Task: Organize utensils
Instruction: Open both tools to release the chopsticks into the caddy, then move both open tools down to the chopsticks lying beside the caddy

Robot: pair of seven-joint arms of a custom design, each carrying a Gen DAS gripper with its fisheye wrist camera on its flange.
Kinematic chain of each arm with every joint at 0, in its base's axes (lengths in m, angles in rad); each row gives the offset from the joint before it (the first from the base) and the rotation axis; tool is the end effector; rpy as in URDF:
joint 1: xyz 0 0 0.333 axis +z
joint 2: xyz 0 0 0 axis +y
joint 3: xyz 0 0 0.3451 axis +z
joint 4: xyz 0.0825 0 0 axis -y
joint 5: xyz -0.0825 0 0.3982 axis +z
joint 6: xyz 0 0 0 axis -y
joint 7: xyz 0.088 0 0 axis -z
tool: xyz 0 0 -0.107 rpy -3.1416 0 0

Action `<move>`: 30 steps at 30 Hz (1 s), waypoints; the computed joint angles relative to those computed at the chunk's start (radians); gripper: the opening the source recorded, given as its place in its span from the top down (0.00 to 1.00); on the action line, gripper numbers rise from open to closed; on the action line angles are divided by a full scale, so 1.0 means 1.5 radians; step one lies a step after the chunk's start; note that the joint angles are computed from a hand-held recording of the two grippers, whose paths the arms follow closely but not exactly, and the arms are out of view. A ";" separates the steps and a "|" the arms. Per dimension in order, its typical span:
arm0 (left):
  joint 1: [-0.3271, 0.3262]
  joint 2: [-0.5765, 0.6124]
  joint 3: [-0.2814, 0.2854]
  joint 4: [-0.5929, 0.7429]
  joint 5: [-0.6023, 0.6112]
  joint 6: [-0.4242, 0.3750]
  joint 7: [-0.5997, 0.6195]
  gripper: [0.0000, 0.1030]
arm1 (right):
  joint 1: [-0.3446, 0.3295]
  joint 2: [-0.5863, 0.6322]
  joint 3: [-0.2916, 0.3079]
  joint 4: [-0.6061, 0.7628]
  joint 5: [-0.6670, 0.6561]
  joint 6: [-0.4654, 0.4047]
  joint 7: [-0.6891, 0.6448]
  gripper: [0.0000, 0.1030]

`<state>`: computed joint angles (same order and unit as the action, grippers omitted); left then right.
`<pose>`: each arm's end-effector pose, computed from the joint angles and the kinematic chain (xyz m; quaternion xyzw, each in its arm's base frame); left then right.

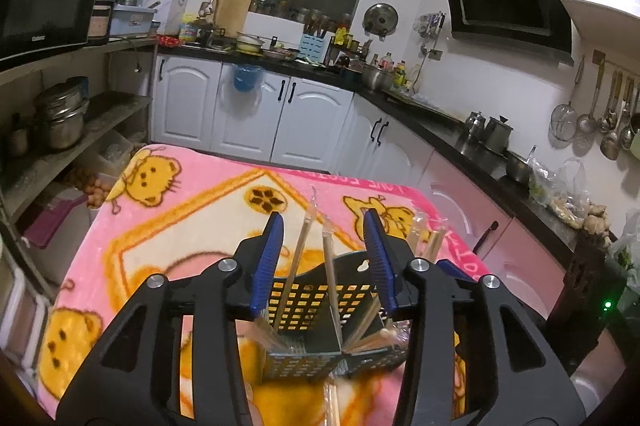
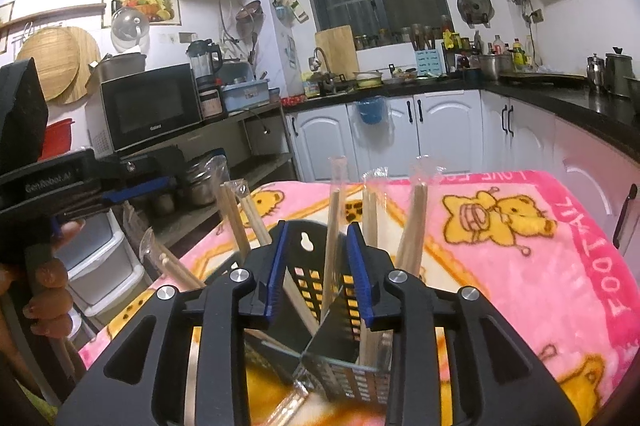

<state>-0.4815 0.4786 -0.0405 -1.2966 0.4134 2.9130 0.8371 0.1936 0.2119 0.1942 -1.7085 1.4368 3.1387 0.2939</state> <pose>0.6612 -0.3984 0.6319 -0.5568 0.6254 -0.4998 0.2216 0.6477 0.1573 0.5672 -0.6327 0.5188 -0.2669 0.5093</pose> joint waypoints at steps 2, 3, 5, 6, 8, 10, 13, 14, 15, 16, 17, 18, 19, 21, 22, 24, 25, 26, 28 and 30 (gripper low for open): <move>0.000 -0.008 0.000 -0.011 0.000 0.004 -0.001 0.58 | 0.004 -0.008 -0.006 -0.014 -0.028 -0.004 0.032 0.70; -0.001 -0.013 0.002 -0.018 0.001 0.011 -0.005 0.56 | 0.004 -0.013 -0.007 -0.022 -0.041 -0.007 0.045 0.70; 0.001 -0.019 -0.001 -0.026 0.001 0.015 -0.004 0.53 | 0.003 -0.021 -0.008 -0.035 -0.060 -0.010 0.064 0.69; 0.001 -0.021 -0.001 -0.029 0.001 0.015 -0.004 0.51 | 0.003 -0.025 -0.008 -0.041 -0.069 -0.011 0.073 0.68; 0.000 -0.029 0.000 -0.040 0.004 0.019 -0.007 0.49 | 0.005 -0.032 -0.011 -0.053 -0.096 -0.011 0.100 0.67; 0.000 -0.035 -0.001 -0.049 0.004 0.020 -0.009 0.45 | 0.003 -0.039 -0.008 -0.063 -0.107 -0.011 0.110 0.65; 0.001 -0.047 -0.003 -0.068 0.007 0.028 -0.014 0.43 | 0.002 -0.050 -0.007 -0.077 -0.109 -0.012 0.114 0.62; 0.001 -0.052 -0.004 -0.075 0.007 0.029 -0.014 0.42 | 0.003 -0.053 -0.008 -0.080 -0.110 -0.012 0.117 0.62; 0.001 -0.058 -0.004 -0.085 0.009 0.033 -0.016 0.40 | 0.003 -0.056 -0.010 -0.083 -0.112 -0.013 0.119 0.61; 0.000 -0.063 -0.003 -0.092 0.012 0.037 -0.019 0.39 | 0.003 -0.061 -0.010 -0.088 -0.107 -0.015 0.115 0.60; -0.001 -0.068 -0.003 -0.099 0.015 0.039 -0.022 0.39 | 0.004 -0.063 -0.012 -0.090 -0.103 -0.015 0.111 0.59; -0.002 -0.073 -0.002 -0.108 0.019 0.043 -0.025 0.38 | 0.006 -0.067 -0.014 -0.094 -0.101 -0.015 0.111 0.57; -0.002 -0.075 -0.003 -0.111 0.020 0.043 -0.026 0.36 | 0.006 -0.071 -0.015 -0.097 -0.089 -0.017 0.103 0.55; 0.000 -0.084 -0.006 -0.124 0.023 0.050 -0.029 0.32 | 0.012 -0.078 -0.021 -0.103 -0.079 -0.021 0.097 0.54; -0.001 -0.087 -0.005 -0.129 0.025 0.052 -0.031 0.30 | 0.015 -0.081 -0.025 -0.106 -0.077 -0.020 0.096 0.53; -0.002 -0.093 -0.004 -0.140 0.031 0.059 -0.037 0.26 | 0.021 -0.086 -0.032 -0.114 -0.089 -0.020 0.108 0.50; -0.002 -0.096 -0.004 -0.145 0.033 0.060 -0.038 0.24 | 0.023 -0.090 -0.034 -0.118 -0.086 -0.022 0.106 0.48; -0.002 -0.099 -0.004 -0.149 0.035 0.062 -0.041 0.23 | 0.024 -0.095 -0.035 -0.122 -0.077 -0.023 0.098 0.48; -0.001 -0.105 -0.006 -0.158 0.037 0.064 -0.043 0.21 | 0.030 -0.104 -0.040 -0.131 -0.064 -0.023 0.083 0.45; -0.005 -0.109 0.000 -0.163 0.049 0.062 -0.052 0.17 | 0.036 -0.113 -0.047 -0.141 -0.063 -0.022 0.078 0.44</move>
<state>-0.4890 0.3156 -0.0403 -1.5416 0.4870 3.0062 0.7599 0.2471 0.0430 0.1242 -1.9198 1.3418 3.1058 0.4116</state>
